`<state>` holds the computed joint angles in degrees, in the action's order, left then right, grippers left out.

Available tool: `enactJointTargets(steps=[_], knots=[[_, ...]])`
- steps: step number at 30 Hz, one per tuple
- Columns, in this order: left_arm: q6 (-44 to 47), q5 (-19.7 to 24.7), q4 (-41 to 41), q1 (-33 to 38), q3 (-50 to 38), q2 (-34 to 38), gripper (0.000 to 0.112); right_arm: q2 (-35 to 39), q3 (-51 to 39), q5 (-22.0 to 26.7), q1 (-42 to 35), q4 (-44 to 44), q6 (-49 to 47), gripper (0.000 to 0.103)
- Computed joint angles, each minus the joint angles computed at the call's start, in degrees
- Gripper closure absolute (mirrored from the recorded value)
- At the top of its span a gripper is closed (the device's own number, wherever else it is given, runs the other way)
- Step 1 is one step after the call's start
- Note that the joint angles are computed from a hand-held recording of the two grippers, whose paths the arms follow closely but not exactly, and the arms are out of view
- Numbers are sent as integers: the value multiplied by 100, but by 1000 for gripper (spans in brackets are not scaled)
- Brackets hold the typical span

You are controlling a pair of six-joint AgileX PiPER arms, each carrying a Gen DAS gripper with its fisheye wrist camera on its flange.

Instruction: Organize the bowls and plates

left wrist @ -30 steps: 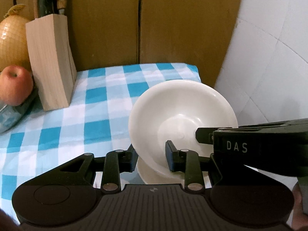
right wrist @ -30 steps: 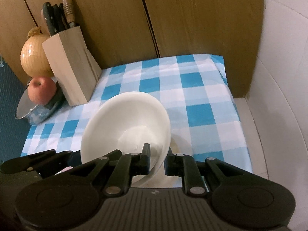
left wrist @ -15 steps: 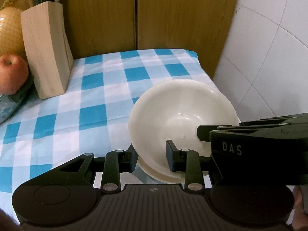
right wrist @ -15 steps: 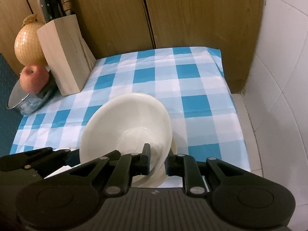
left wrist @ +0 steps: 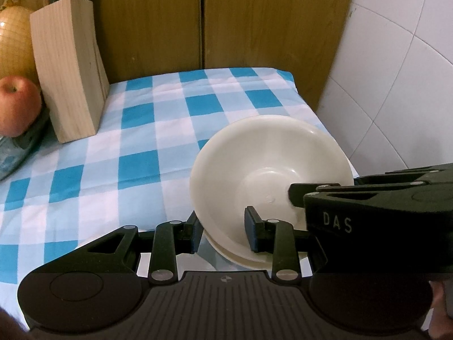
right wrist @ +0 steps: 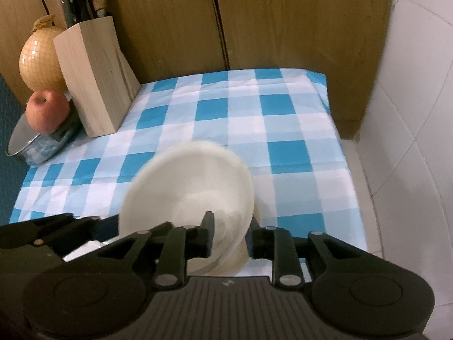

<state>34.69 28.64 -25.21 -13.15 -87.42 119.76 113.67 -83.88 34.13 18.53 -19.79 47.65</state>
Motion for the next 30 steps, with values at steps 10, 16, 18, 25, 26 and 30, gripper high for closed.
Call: enactJointTargets(steps=[10,16,18,25,26,30], knots=[[-537,-172,643,-6,-35,82,66,-220,237,-126,-89,-313,439,69],[-393,-188,454,37,-20,37,55,-281,353,-231,-147,-284,447,64],[-340,-223,372,42,12,15,49,-269,381,-219,-175,-286,424,63],[-53,-345,169,-27,50,21,40,-262,593,-395,-432,358,-83,62],[-77,-348,208,-48,27,53,40,-241,601,-411,-472,558,-251,62],[-397,-305,523,-133,-149,254,39,-128,655,-553,-601,1320,-804,62]])
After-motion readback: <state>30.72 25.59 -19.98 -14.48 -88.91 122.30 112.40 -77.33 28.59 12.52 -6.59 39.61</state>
